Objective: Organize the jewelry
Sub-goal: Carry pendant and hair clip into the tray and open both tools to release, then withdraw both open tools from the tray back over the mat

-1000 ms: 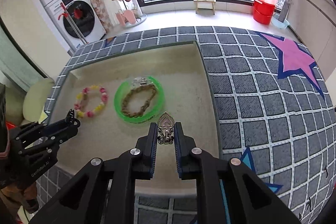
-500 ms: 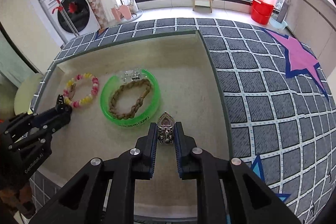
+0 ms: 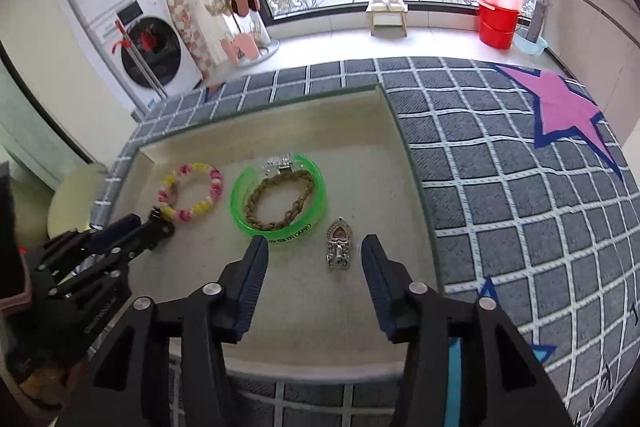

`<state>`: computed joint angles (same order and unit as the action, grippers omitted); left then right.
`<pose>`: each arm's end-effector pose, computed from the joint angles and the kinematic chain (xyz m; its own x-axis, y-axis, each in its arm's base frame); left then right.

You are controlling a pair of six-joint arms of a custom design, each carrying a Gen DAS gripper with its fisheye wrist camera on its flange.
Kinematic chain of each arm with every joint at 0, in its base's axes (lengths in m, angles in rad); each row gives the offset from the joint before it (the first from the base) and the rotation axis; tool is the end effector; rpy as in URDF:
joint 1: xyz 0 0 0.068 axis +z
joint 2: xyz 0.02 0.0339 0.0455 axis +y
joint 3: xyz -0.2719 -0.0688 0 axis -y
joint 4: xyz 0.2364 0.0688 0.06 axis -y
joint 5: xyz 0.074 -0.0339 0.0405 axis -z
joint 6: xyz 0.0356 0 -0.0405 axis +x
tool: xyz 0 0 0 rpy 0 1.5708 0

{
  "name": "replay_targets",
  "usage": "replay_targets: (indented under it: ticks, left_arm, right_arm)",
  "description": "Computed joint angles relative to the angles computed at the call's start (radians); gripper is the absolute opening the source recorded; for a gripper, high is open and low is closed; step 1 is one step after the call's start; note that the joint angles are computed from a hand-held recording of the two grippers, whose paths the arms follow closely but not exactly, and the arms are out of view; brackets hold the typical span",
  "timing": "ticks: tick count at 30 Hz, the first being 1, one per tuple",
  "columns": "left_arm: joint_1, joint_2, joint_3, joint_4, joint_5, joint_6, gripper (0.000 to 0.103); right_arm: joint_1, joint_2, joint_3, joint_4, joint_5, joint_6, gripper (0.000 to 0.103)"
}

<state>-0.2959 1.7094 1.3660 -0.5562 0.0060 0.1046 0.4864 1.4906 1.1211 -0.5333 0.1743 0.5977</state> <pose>0.3524 -0.1077 0.2739 -0.7141 0.3269 -0.6190 0.3718 0.9264 0.0603 0.2751 0.1385 0.2695 -0.7793 0.2148 -0.5886 0.0885 0.9677 0.2360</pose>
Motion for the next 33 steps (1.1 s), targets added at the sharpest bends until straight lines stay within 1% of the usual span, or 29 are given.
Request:
replay_targets:
  ticks: [9, 10, 11, 12, 13, 14, 15, 16, 19, 20, 22, 23, 26, 27, 28, 31, 33]
  left_arm:
    - [0.019, -0.043, -0.011, 0.014, 0.03, -0.041, 0.037]
    - [0.022, -0.049, -0.011, 0.015, 0.032, -0.046, 0.039]
    - [0.024, -0.054, -0.011, 0.015, 0.028, -0.05, 0.072]
    - [0.019, -0.061, -0.013, 0.015, 0.013, -0.06, 0.096]
    - [0.017, -0.078, -0.031, 0.035, -0.002, -0.071, 0.103]
    - [0.017, -0.105, -0.059, 0.071, -0.006, -0.079, 0.103]
    - [0.02, -0.118, -0.066, 0.075, 0.007, -0.076, 0.103]
    - [0.022, -0.12, -0.054, 0.054, 0.018, -0.071, 0.103]
    - [0.026, -0.138, -0.053, 0.044, 0.008, -0.066, 0.103]
    - [0.025, -0.149, -0.06, 0.044, 0.007, -0.069, 0.103]
    - [0.031, -0.178, -0.077, 0.039, 0.017, -0.073, 0.103]
    - [0.033, -0.191, -0.085, 0.035, 0.019, -0.073, 0.103]
    - [0.051, -0.238, -0.113, 0.007, 0.041, -0.064, 0.103]
    - [0.057, -0.249, -0.122, 0.001, 0.051, -0.064, 0.103]
    - [0.067, -0.268, -0.136, -0.006, 0.065, -0.065, 0.103]
    - [0.092, -0.325, -0.179, -0.031, 0.094, -0.054, 0.103]
    - [0.098, -0.363, -0.213, -0.042, 0.097, -0.047, 0.103]
  right_arm:
    - [0.033, -0.145, -0.067, -0.055, 0.03, 0.076, 0.054]
    - [0.033, -0.156, -0.074, -0.059, 0.028, 0.08, 0.054]
    - [0.038, -0.168, -0.079, -0.065, 0.028, 0.09, 0.054]
    - [0.045, -0.175, -0.082, -0.07, 0.032, 0.098, 0.054]
    - [0.051, -0.181, -0.085, -0.074, 0.035, 0.103, 0.054]
    - [0.057, -0.184, -0.087, -0.077, 0.037, 0.107, 0.054]
    - [0.064, -0.185, -0.086, -0.084, 0.037, 0.111, 0.054]
    - [0.069, -0.186, -0.086, -0.087, 0.039, 0.113, 0.056]
    - [0.099, -0.199, -0.083, -0.101, 0.06, 0.129, 0.061]
    - [0.112, -0.211, -0.087, -0.102, 0.066, 0.136, 0.064]
    - [0.13, -0.226, -0.09, -0.103, 0.08, 0.146, 0.079]
    - [0.141, -0.238, -0.092, -0.104, 0.089, 0.151, 0.081]
    - [0.169, -0.266, -0.096, -0.118, 0.113, 0.173, 0.082]
    - [0.179, -0.275, -0.097, -0.126, 0.12, 0.18, 0.085]
    - [0.187, -0.281, -0.098, -0.133, 0.127, 0.186, 0.085]
    - [0.22, -0.304, -0.11, -0.157, 0.156, 0.214, 0.085]
    - [0.239, -0.324, -0.126, -0.165, 0.16, 0.233, 0.086]
